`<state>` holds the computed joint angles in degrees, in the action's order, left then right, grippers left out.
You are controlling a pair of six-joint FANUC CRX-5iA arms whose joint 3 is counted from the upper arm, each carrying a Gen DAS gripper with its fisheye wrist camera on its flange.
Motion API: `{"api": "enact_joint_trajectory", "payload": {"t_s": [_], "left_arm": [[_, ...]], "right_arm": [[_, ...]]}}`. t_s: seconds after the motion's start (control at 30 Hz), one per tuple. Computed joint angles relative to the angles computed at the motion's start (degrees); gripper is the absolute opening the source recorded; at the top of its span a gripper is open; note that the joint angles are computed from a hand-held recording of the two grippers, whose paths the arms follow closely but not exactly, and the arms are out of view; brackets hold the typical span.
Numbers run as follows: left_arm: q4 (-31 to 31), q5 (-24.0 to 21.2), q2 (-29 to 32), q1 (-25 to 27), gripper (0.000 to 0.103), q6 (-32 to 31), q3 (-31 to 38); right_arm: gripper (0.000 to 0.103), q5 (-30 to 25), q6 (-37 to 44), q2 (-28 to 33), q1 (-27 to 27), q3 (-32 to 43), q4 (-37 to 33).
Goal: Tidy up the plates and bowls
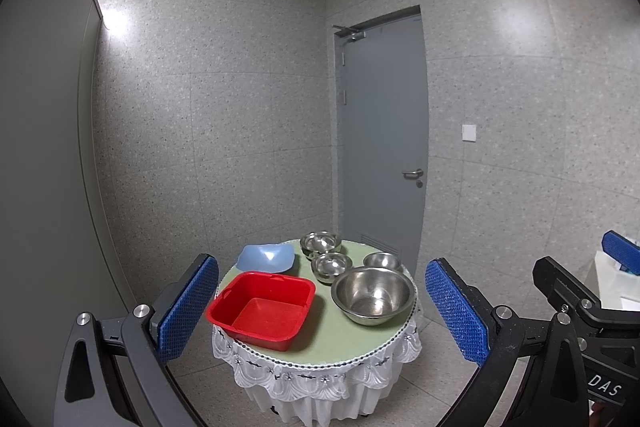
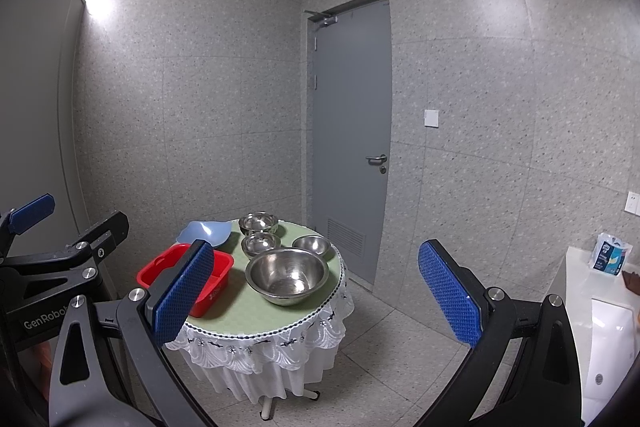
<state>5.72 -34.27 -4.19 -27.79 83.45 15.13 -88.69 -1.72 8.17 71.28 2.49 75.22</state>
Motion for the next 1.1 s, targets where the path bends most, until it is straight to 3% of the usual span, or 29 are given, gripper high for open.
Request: {"api": "enact_joint_trajectory", "payload": {"t_s": [0.7,1.1], "left_arm": [[0.0,-0.4,1.4,0.6,0.102,0.2,1.4],[5.2,0.4,3.7,3.4,0.102,-4.8,1.9]], "right_arm": [[0.103,2.3,0.1,2.6,-1.8,2.2,-0.3],[0.103,3.7,0.8,6.0,-3.5,5.8,-0.7]]}}
